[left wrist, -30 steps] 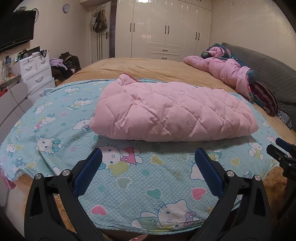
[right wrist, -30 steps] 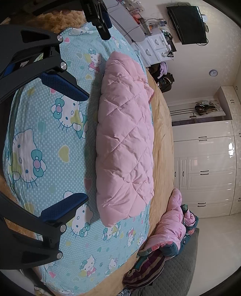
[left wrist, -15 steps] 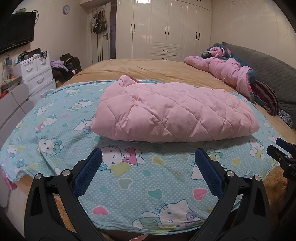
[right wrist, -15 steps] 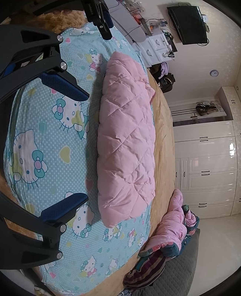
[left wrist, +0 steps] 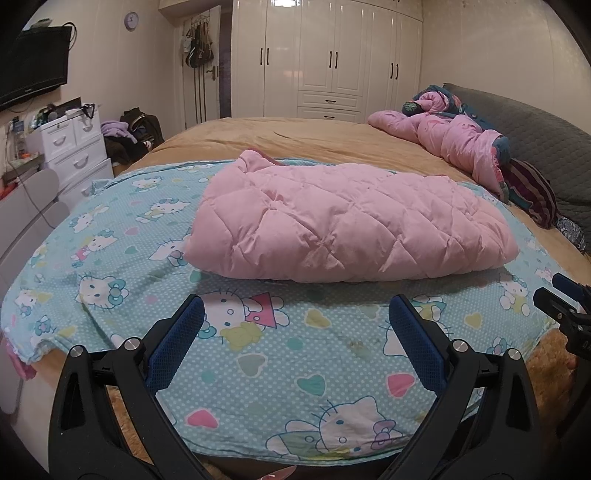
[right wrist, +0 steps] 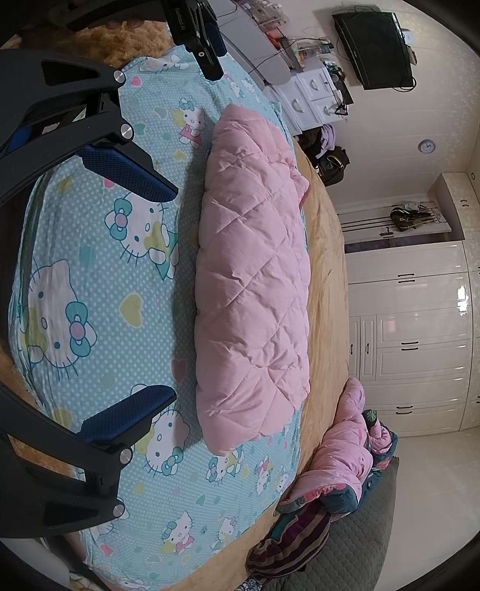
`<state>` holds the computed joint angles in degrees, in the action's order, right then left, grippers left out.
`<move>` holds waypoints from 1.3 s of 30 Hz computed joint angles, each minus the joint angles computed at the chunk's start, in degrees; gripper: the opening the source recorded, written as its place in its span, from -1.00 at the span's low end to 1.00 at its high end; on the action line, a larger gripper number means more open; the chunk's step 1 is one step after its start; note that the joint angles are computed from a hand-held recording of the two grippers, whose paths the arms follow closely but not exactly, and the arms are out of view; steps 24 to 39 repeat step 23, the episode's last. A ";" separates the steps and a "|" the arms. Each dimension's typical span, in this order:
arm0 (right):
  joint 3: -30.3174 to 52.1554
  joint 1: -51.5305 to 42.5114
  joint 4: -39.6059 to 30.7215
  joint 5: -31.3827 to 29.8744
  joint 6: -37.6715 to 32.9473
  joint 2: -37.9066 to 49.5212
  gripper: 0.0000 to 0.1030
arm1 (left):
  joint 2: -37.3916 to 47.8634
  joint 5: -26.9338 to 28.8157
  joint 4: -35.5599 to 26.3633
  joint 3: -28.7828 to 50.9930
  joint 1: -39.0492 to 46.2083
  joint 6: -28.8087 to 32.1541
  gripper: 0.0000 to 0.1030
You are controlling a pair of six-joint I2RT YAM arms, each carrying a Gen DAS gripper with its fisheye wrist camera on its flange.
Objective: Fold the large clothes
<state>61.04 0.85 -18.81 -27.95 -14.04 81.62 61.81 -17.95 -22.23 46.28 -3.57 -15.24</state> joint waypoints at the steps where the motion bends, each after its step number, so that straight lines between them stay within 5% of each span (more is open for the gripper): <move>1: 0.06 -0.08 -0.10 -0.22 0.03 0.05 0.92 | -0.01 0.44 0.03 -0.04 0.17 0.12 0.82; 13: -1.10 -5.50 2.03 -0.43 4.93 -0.71 0.92 | -1.82 1.97 1.27 -2.49 3.10 -0.06 0.82; 19: 2.41 -21.60 3.96 -0.23 8.07 4.24 0.92 | 5.36 10.14 2.17 3.54 21.38 5.12 0.82; 23: 9.43 -36.49 6.44 11.24 7.89 17.10 0.92 | 20.21 12.73 2.61 16.73 38.51 10.79 0.82; 39: 9.43 -36.49 6.44 11.24 7.89 17.10 0.92 | 20.21 12.73 2.61 16.73 38.51 10.79 0.82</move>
